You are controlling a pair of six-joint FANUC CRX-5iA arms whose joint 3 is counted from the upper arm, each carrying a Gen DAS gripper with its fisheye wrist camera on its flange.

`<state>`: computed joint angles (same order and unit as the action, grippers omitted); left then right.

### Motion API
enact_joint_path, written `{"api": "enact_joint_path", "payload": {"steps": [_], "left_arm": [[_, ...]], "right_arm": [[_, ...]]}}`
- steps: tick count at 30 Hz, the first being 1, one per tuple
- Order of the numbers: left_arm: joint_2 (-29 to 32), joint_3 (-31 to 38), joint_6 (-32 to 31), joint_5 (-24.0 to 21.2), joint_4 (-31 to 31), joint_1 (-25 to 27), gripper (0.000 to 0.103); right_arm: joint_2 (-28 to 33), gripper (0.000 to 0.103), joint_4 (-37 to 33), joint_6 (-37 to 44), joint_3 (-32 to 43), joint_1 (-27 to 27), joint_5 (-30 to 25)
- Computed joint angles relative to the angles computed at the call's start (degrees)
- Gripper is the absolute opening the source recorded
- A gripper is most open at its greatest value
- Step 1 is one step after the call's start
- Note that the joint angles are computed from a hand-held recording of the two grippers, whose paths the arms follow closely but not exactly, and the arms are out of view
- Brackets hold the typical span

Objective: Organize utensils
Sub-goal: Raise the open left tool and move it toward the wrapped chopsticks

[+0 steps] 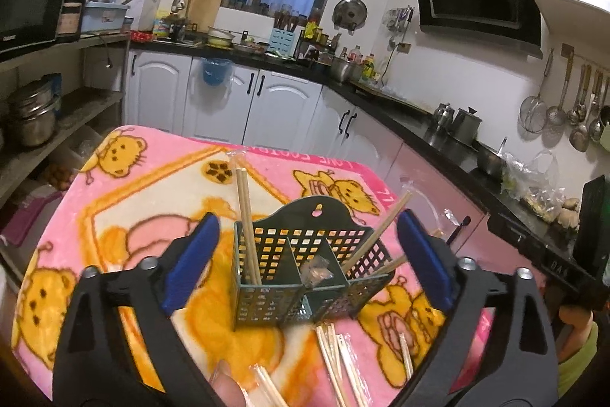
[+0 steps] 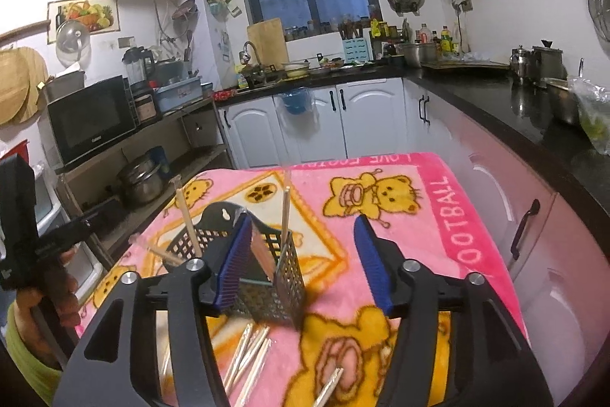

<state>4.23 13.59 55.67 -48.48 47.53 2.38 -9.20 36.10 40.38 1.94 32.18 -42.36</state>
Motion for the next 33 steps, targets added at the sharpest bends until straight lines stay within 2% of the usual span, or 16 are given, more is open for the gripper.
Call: {"api": "enact_joint_path", "payload": {"steps": [7, 21, 33], "left_arm": [[-2.72, -3.41, -2.29, 0.46, 1.41, 0.01, 0.092], [-7.05, -9.38, -5.16, -0.34, 2.77, 0.23, 0.092], [-8.42, -12.1, -4.28, -2.48, -0.47, -0.16, 0.092]], "right_arm": [[-2.53, 0.062, 2.27, -1.83, -3.61, 2.14, 0.11], [-5.88, 0.063, 5.5, -5.25, -9.03, 5.55, -1.5], [-7.59, 0.063, 4.79, -5.5, -12.11, 6.67, -2.06]]}}
